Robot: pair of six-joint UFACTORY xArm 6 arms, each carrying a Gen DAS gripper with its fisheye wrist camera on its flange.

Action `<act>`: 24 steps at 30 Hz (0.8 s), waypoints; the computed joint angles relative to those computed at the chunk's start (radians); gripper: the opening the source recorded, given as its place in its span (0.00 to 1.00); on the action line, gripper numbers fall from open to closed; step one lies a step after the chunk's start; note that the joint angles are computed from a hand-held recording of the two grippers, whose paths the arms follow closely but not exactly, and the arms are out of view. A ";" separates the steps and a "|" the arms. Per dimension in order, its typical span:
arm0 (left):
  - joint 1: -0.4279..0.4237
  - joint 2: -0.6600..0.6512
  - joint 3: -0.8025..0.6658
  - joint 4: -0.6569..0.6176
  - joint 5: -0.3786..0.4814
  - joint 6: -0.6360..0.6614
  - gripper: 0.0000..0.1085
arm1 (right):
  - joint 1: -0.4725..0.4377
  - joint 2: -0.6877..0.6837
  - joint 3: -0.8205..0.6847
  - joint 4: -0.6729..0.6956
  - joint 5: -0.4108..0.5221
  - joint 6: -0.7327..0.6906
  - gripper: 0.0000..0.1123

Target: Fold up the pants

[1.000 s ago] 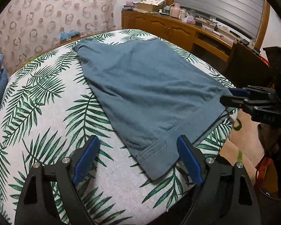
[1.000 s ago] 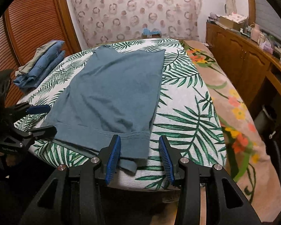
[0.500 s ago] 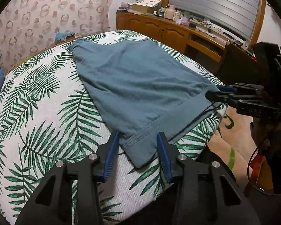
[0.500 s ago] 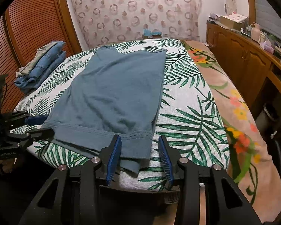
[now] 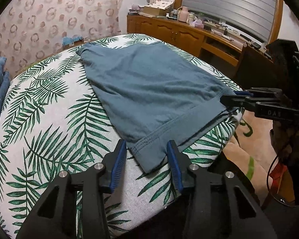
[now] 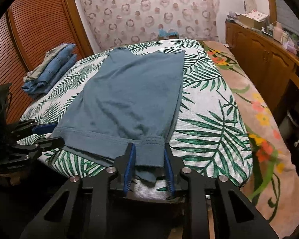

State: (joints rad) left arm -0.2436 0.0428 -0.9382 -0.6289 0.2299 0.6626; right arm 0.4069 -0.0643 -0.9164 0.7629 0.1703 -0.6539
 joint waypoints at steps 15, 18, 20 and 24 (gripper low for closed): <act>-0.023 -0.049 0.014 -0.209 -0.035 0.207 0.12 | 0.032 -0.006 -0.023 0.243 -0.012 -0.231 0.13; -0.022 -0.055 0.012 -0.230 -0.039 0.224 0.11 | 0.040 -0.009 -0.024 0.265 -0.026 -0.251 0.13; -0.023 -0.061 0.011 -0.236 -0.042 0.231 0.11 | 0.043 -0.014 -0.027 0.285 -0.029 -0.270 0.13; -0.025 -0.072 0.012 -0.206 -0.056 0.218 0.10 | 0.054 -0.025 -0.034 0.357 -0.045 -0.343 0.13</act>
State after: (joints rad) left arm -0.2685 -0.0293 -0.9263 -0.8344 0.1736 0.8808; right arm 0.4614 -0.0890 -0.9502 1.1201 0.1253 -0.9973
